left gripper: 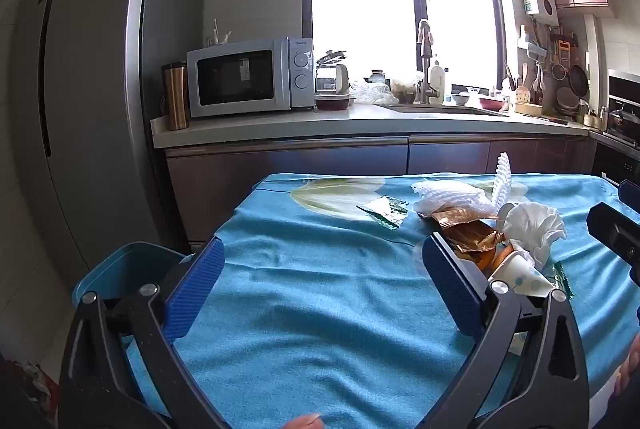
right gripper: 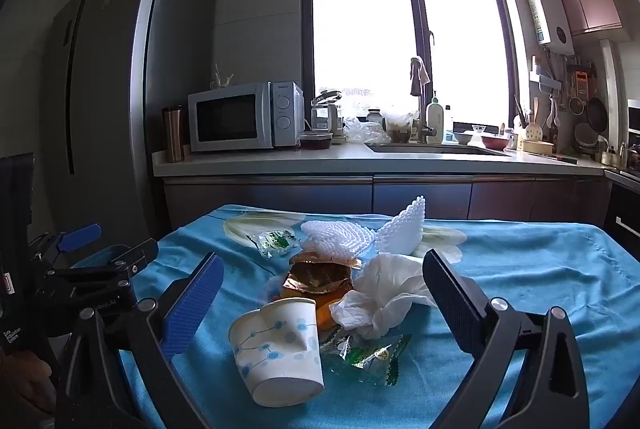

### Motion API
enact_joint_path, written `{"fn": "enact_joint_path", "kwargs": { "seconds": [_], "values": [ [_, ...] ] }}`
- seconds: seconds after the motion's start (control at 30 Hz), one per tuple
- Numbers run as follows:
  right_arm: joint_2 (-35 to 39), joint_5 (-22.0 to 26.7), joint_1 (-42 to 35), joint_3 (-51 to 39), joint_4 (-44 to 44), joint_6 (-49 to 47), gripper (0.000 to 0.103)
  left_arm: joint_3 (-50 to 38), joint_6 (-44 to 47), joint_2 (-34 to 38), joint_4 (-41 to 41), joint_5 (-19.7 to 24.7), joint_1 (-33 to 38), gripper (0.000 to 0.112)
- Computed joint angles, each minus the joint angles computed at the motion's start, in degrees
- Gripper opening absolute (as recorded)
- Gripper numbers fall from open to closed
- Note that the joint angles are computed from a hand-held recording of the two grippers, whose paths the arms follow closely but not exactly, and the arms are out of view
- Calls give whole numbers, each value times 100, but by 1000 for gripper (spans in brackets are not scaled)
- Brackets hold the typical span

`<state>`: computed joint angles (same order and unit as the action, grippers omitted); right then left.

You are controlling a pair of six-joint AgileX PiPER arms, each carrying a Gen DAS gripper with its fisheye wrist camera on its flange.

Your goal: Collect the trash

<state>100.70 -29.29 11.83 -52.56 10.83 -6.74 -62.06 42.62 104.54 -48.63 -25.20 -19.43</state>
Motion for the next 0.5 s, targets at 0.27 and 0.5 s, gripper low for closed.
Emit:
{"fn": "enact_joint_path", "kwargs": {
  "seconds": [0.27, 0.5],
  "values": [
    [64, -549, 35, 188, -400, 346, 96, 216, -392, -93, 238, -177, -2, 97],
    [-67, -235, 184, 187, 113, -256, 96, 479, -636, -290, 429, -388, -17, 97]
  ]
}}
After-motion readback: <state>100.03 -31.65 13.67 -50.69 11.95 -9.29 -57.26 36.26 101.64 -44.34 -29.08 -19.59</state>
